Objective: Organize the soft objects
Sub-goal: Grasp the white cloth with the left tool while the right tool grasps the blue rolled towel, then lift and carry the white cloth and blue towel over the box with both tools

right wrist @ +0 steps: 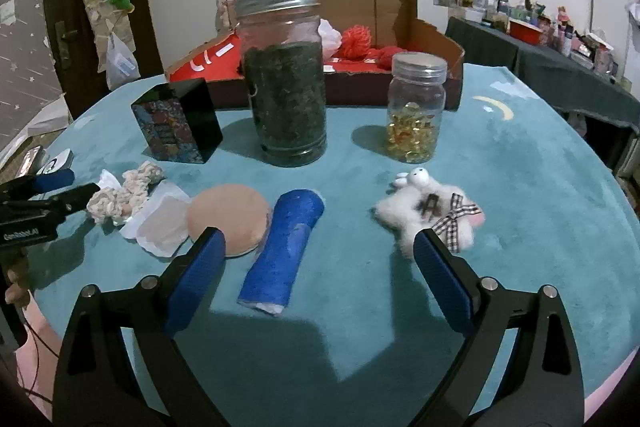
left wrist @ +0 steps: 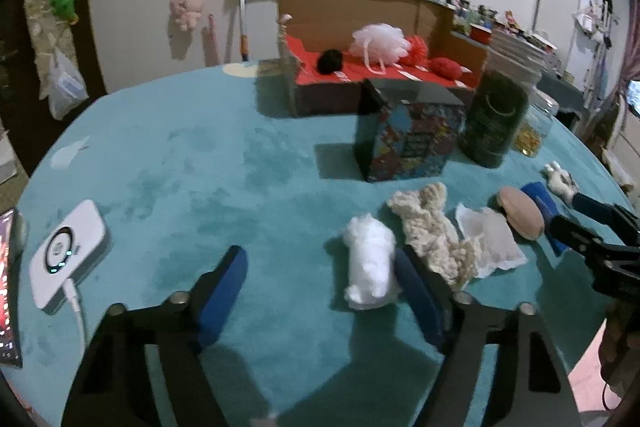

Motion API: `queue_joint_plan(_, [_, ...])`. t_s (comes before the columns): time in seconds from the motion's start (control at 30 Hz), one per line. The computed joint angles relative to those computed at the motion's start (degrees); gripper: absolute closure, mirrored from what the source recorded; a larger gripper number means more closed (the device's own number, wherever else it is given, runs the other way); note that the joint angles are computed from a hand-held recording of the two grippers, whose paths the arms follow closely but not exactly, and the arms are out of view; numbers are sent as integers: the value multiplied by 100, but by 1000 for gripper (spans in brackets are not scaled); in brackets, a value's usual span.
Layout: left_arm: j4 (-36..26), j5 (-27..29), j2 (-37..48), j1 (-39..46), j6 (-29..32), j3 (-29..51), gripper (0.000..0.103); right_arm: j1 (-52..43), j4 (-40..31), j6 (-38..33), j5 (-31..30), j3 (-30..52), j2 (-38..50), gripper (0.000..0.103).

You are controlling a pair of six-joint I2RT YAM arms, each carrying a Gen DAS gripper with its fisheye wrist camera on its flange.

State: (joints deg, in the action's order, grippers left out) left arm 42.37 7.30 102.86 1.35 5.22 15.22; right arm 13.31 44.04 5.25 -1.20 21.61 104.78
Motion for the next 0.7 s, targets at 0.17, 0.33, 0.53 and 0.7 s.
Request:
queue_joint_plan(0.17, [-173,639,105,3,89,102,85,23,-195,-89,-397,186,224,61])
queue_joint_plan(0.33, [2,257,-284,-296,-160,-160,87,-81,87,-149,-687,-45,82,81])
queue_joint_plan(0.53, [-127,-99,-992,-832,-490,-391,87,-299,195,-257,-924,-232,-227,81])
queue_joint_plan(0.7, [-223,-259,-1155,-1345,-821,-303,87,-546,142,-380,-1242,-232,-372,81])
